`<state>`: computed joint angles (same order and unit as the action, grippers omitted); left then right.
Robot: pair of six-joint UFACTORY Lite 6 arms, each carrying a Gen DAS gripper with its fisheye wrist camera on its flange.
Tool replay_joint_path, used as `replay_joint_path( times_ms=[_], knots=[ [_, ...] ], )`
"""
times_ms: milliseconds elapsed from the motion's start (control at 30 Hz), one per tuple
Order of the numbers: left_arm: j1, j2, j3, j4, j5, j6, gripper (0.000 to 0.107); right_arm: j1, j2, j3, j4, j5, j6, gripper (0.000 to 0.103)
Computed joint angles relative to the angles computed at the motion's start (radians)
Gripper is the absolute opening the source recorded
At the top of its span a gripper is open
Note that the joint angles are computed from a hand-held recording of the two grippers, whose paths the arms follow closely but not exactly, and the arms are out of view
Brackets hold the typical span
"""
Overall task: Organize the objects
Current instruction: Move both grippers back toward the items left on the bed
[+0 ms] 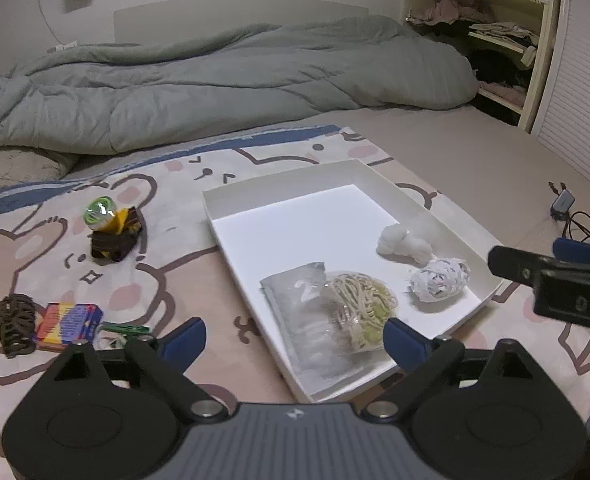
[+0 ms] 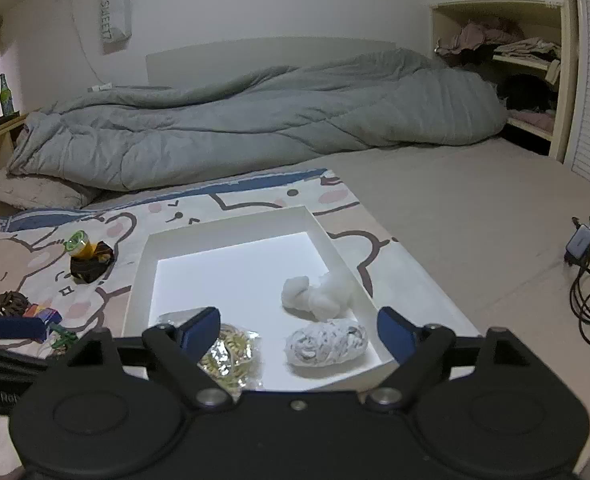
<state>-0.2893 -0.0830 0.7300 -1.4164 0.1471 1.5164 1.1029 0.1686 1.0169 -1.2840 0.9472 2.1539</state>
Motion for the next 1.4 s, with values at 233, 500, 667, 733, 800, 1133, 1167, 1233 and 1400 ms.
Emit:
replay_joint_path(
  times_ms=[233,500,667,733,800,1133,1167,1233,1400],
  knots=[
    [0.052,-0.074,-0.06,-0.031,0.027,0.063,0.1,0.123,0.016,0.013,0.034,0.125,0.001,0.098],
    [0.103,-0.125,-0.107,-0.065,0.067,0.135,0.102,0.21,0.03,0.026,0.086,0.212,0.018,0.103],
    [0.14,-0.149,-0.118,-0.048,0.094,0.128,0.103,0.237,0.034,0.032,0.109,0.244,0.018,0.103],
    [0.153,-0.162,-0.125,-0.039,0.1,0.124,0.103,0.243,0.035,0.034,0.12,0.255,0.022,0.103],
    [0.164,-0.176,-0.132,-0.028,0.106,0.117,0.103,0.247,0.029,0.033,0.128,0.263,0.023,0.103],
    [0.27,-0.262,-0.158,0.124,0.171,-0.007,0.103,0.271,0.074,0.118,0.147,0.295,-0.039,0.103],
    [0.289,-0.281,-0.163,0.153,0.178,-0.028,0.103,0.271,0.083,0.134,0.145,0.295,-0.045,0.103],
    [0.335,-0.319,-0.169,0.206,0.198,-0.065,0.103,0.272,0.098,0.17,0.137,0.29,-0.057,0.103],
    [0.492,-0.395,-0.166,0.318,0.291,-0.129,0.103,0.288,0.168,0.294,0.124,0.298,-0.113,0.103]
  ],
)
